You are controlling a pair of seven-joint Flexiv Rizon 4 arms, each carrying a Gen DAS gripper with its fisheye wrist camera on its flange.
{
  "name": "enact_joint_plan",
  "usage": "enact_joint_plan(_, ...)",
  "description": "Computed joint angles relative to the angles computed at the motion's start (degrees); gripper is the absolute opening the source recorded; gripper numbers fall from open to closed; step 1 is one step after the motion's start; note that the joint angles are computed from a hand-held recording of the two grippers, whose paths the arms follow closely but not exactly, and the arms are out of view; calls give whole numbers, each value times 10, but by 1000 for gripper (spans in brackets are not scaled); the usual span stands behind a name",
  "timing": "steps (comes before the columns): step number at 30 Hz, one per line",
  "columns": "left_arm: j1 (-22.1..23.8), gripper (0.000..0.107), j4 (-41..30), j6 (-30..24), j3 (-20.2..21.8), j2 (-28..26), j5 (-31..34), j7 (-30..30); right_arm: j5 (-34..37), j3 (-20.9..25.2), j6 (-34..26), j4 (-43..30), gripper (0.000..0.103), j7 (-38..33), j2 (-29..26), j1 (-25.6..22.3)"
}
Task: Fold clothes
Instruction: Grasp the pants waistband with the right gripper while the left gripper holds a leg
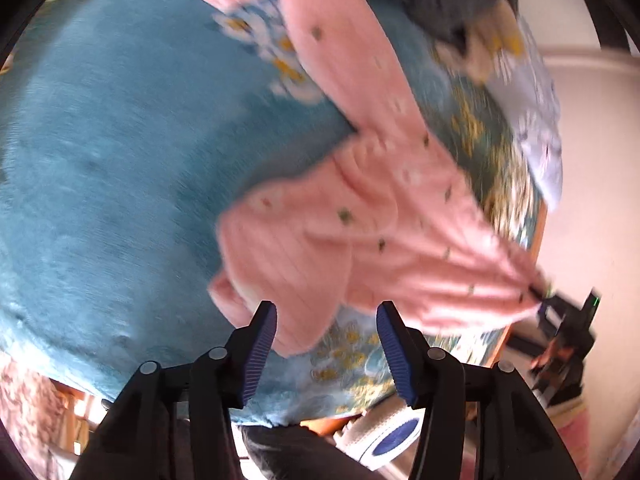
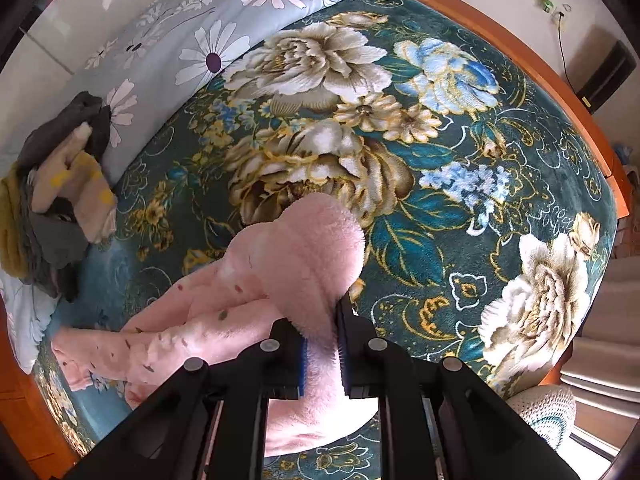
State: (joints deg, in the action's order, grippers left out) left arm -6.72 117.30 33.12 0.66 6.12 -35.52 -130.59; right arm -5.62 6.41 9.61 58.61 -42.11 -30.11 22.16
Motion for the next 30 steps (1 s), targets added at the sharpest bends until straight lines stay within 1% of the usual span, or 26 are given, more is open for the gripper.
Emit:
enact_joint_plan(1,-6,56,-7,-5,-7,-18,-13,16,1,1,1,7,13,1,4,1)
enact_joint_plan(3,-9,57,-25,-26,-17,-47,-9,25,3,4,2,21,13,3,11,1)
enact_joint_plan(7,-5,56,-64,-84,-23,-83,63,-2,18,11,8,59,13,18,36,-3)
enact_joint_plan(9,-1,53,-81,-104,-21,-88,100,-7,26,14,12,76,13,25,48,-6)
enact_joint_plan(10,1,36,-90,-116,-19,-88,122,-11,30,16,13,85,14,29,53,-8)
enact_joint_plan(11,4,23,-99,-129,-16,-87,144,-14,31,17,13,90,14,30,58,-8)
enact_joint_plan(12,6,14,-96,-127,-12,-78,154,-20,31,18,12,95,14,29,61,-8)
enact_joint_plan(15,17,12,-76,-113,4,-40,178,-41,34,19,9,101,14,29,66,-9)
enact_joint_plan(18,44,11,-35,-99,33,27,204,-80,39,19,5,97,14,32,63,-10)
enact_joint_plan(21,96,10,9,-114,60,114,261,-163,40,19,0,86,14,30,56,-10)
enact_joint_plan(23,136,9,34,-145,72,167,295,-219,37,18,-4,77,14,26,50,-8)
enact_joint_plan(27,187,9,74,-190,97,238,316,-230,33,16,-5,66,14,28,44,-5)
enact_joint_plan(28,190,10,88,-182,96,249,307,-229,31,15,-6,65,14,28,44,-4)
enact_joint_plan(30,182,12,118,-145,94,263,276,-208,27,15,-9,63,14,28,43,-2)
